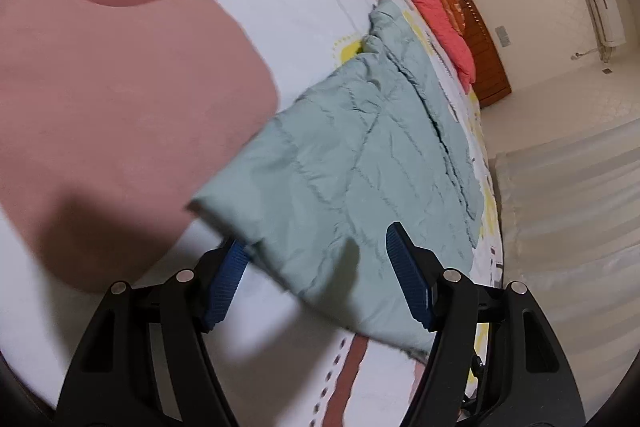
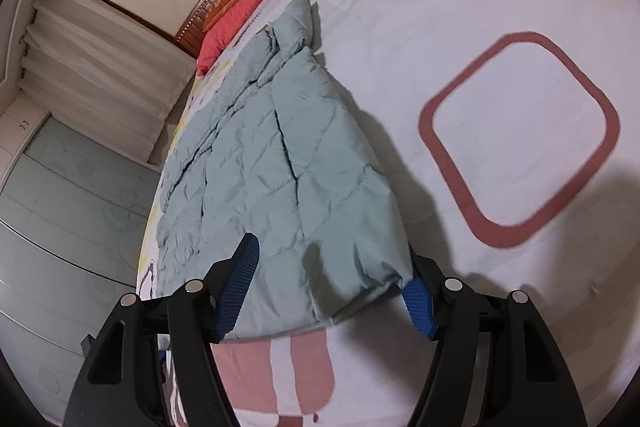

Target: Fold large clothes

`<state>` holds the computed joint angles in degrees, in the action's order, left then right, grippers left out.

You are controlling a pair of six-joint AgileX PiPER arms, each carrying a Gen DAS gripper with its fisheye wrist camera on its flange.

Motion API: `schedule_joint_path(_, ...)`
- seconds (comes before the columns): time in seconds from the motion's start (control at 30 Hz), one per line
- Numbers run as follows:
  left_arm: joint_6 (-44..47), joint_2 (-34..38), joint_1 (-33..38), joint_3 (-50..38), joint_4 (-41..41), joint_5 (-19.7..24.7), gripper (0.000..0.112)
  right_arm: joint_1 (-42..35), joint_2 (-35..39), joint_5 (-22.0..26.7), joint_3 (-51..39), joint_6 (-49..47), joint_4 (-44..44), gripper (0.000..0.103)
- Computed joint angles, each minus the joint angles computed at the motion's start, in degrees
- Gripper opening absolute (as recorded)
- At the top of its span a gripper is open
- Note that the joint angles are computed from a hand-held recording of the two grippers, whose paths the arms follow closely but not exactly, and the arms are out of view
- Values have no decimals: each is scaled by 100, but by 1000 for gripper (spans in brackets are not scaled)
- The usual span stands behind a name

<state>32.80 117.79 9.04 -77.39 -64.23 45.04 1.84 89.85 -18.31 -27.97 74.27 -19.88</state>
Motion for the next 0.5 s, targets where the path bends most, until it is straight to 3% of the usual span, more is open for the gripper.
schedule_joint_path(0.07,2,73,-119,-70,-7,-213,69,38,75,-65,-50,-308,296,61)
schedule_joint_path(0.13,204,124,-197,-105,-200,-333,61,-2,227,-116,-179,-51,46,52)
schedule_joint_path(0.2,126,269,-238,-286,-148,-201,37,-9,402,-216,-286,120,-89,39)
schedule_joint_path(0.3,41,365,-288,-387,-71,-137,18,51,496,-203,-378,-180,190,20)
schedule_joint_path(0.5,701,109,-263,-263,-461,-215,8,197,211,-115,-280,-1287,1246,7)
